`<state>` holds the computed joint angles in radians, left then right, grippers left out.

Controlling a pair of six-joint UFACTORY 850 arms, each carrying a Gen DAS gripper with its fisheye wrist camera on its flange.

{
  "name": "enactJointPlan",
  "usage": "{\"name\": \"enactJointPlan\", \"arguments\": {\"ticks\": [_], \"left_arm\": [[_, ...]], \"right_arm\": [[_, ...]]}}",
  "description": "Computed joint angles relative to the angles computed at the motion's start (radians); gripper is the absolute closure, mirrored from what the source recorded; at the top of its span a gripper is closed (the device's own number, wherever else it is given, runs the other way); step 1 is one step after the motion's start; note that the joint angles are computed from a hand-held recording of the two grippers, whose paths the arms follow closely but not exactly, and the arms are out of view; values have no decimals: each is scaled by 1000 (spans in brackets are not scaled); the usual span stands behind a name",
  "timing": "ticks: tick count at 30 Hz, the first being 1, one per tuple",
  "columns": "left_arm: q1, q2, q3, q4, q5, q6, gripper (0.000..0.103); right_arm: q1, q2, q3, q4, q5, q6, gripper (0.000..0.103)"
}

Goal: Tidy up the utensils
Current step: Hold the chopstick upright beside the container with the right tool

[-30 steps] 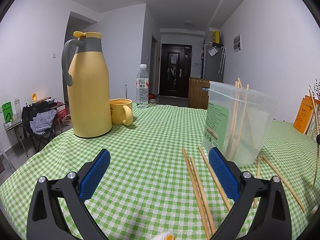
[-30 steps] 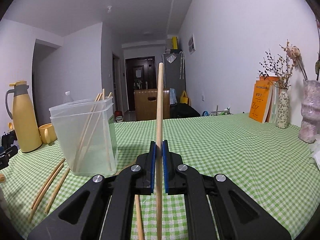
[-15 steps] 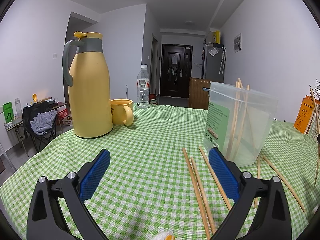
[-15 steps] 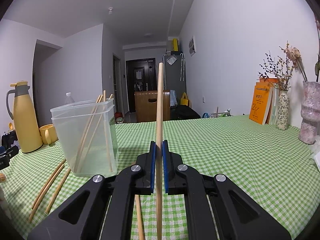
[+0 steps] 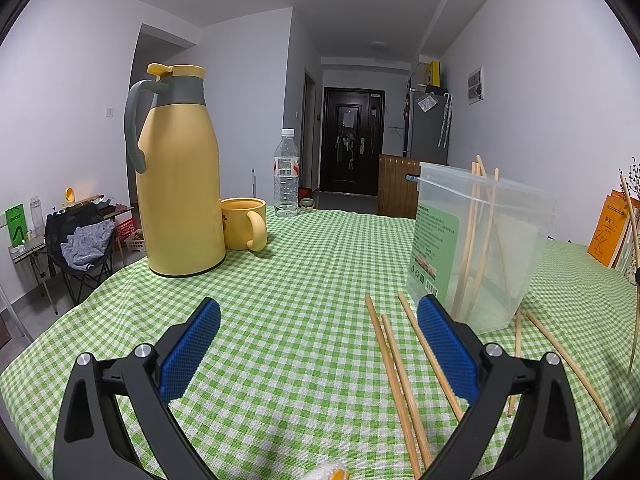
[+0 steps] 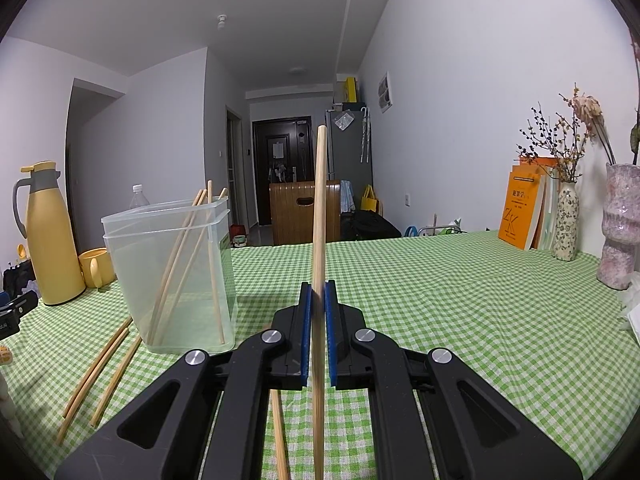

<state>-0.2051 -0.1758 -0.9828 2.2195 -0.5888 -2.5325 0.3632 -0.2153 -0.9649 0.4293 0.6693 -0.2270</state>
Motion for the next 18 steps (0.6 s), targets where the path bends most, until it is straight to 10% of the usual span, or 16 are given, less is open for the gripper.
{"name": "enactJointPlan", "arguments": {"ticks": [18], "left_arm": [[-33,-2,-43,-167,24,212,7]], "right_arm": [[-1,-1,-1,-13,4,13,96]]}}
